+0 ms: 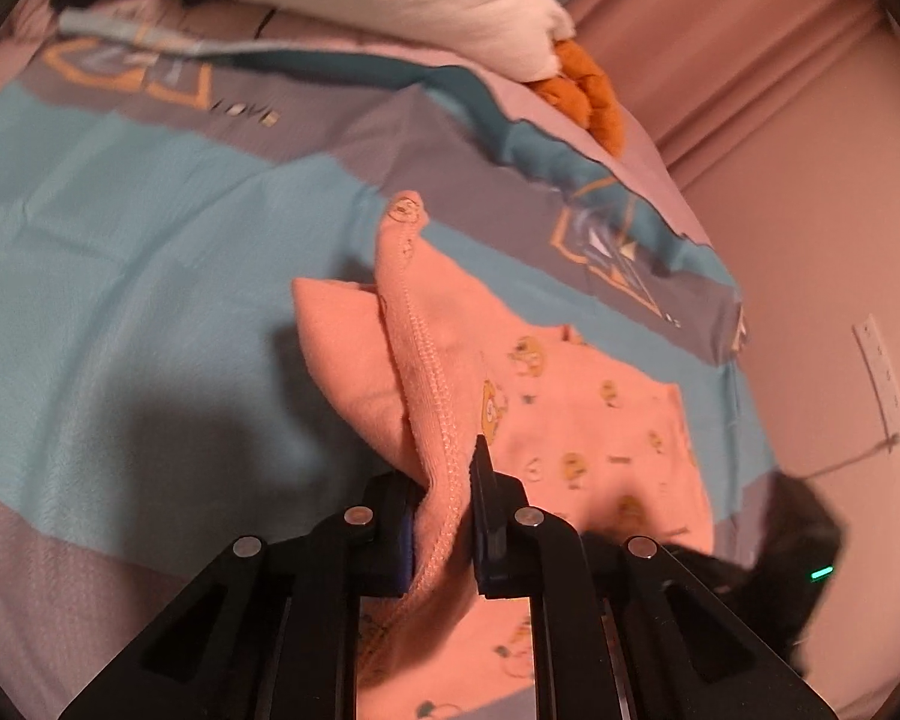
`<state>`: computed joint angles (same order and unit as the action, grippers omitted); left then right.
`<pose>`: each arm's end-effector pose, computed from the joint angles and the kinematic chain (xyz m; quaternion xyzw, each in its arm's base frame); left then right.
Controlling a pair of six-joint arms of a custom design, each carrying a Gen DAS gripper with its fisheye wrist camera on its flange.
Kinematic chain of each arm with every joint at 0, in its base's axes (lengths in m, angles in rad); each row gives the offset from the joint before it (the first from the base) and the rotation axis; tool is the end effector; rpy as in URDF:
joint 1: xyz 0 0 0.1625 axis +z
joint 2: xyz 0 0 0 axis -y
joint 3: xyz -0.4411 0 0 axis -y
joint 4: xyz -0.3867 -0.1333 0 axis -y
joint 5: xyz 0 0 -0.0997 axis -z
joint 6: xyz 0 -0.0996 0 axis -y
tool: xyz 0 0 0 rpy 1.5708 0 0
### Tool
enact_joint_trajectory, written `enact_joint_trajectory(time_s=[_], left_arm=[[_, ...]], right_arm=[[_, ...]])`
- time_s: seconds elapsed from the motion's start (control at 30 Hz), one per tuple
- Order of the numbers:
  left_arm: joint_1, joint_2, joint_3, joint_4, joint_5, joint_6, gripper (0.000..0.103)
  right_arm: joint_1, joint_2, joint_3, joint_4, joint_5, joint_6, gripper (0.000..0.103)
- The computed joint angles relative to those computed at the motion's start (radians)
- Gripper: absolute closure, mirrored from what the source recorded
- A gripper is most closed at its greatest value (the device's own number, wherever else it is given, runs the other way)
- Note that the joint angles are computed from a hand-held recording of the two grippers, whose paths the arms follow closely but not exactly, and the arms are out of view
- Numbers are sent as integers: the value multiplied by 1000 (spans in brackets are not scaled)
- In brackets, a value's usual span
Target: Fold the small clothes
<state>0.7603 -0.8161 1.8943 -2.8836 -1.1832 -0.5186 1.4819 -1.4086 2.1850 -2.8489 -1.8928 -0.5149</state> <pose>-0.3195 -0.5397 0.0766 0.1194 0.9675 -0.2084 0.0797 0.0588 -0.4871 0.2920 0.1632 -0.9430 0.1878 0.2211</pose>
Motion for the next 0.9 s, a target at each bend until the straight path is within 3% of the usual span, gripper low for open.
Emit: enact_joint_trajectory(time_s=[0.1,0.17,0.23,0.4,0.57,0.67,0.8,0.87,0.9], left_arm=[[-33,16,-36,45,27,10,91],[-53,32,-64,75,48,22,91],[-78,54,-96,99,59,44,91],[-125,152,-193,150,31,74,91],[-117,253,-269,244,-48,72,91],[-104,261,-252,274,-88,69,91],[-103,186,-142,180,-106,109,90],[-108,143,-90,157,-72,113,84],[-111,126,-69,149,-54,111,78]], right_arm=[[-26,-36,0,34,75,41,57],[-91,-103,-12,121,249,111,54],[-149,-147,-4,120,377,167,41],[-359,-201,-24,183,752,354,30],[-442,-148,-55,213,906,457,25],[-423,-133,-52,191,877,495,25],[-370,-140,-58,201,752,467,27],[-333,-125,-77,198,671,452,32],[-313,-112,-85,186,623,440,41]])
